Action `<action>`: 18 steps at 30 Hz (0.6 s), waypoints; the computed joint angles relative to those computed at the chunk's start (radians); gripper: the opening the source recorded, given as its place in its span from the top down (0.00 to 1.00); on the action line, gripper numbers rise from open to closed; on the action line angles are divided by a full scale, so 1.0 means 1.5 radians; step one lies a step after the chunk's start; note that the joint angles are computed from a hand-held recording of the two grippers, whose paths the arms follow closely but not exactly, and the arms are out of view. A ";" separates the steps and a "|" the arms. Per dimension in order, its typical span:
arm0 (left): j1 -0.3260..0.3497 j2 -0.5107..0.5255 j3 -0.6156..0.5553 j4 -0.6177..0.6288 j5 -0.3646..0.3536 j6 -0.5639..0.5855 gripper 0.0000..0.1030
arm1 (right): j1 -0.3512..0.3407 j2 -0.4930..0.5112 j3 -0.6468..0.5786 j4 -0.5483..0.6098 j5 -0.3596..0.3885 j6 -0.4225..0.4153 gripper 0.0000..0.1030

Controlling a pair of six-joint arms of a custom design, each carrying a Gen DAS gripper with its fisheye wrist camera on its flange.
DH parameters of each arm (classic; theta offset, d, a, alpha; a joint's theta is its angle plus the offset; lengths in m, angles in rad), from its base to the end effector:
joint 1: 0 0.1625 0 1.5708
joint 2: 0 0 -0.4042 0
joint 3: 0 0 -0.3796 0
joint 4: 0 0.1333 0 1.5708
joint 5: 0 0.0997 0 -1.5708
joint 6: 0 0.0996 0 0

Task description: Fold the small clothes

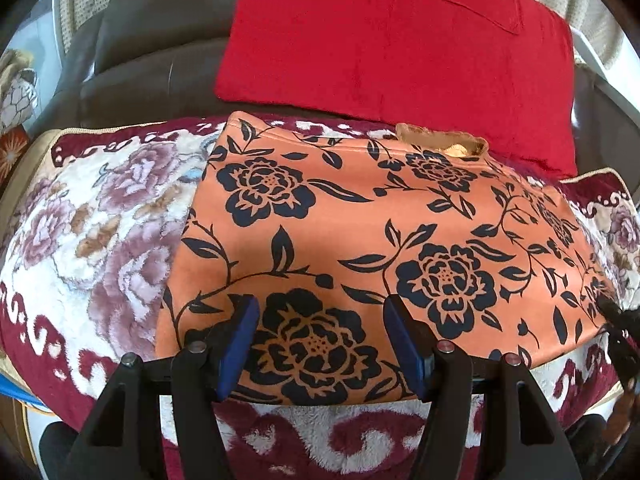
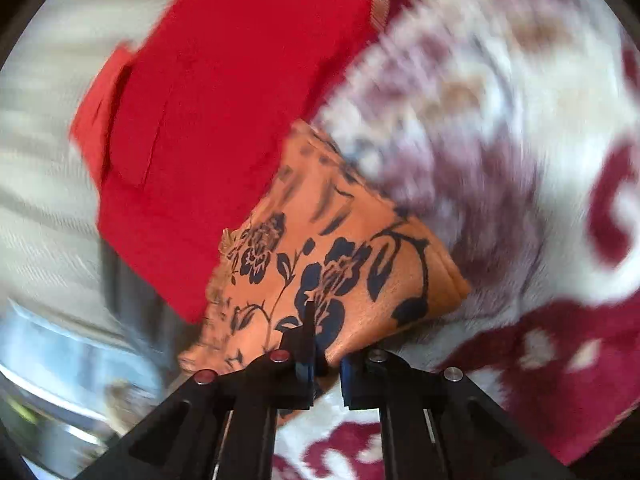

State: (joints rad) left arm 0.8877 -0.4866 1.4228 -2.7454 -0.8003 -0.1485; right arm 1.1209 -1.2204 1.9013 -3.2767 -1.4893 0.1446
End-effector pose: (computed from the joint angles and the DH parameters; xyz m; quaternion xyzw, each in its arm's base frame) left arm -0.2822 -0.6678 -0.0001 0.1999 0.8993 -0.2515 0.2968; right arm -0.1207 -0.5750 0.3369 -0.2359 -0.8385 0.4897 0.0394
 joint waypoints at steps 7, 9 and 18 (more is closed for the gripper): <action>0.009 0.006 -0.013 0.018 0.004 -0.007 0.36 | -0.047 0.018 -0.005 0.033 0.078 0.023 0.70; 0.011 0.009 -0.019 0.029 0.006 -0.008 0.36 | -0.053 0.012 0.001 0.029 0.096 0.023 0.58; 0.012 0.010 -0.021 0.032 0.005 -0.003 0.36 | -0.027 0.012 -0.048 0.066 0.012 -0.003 0.89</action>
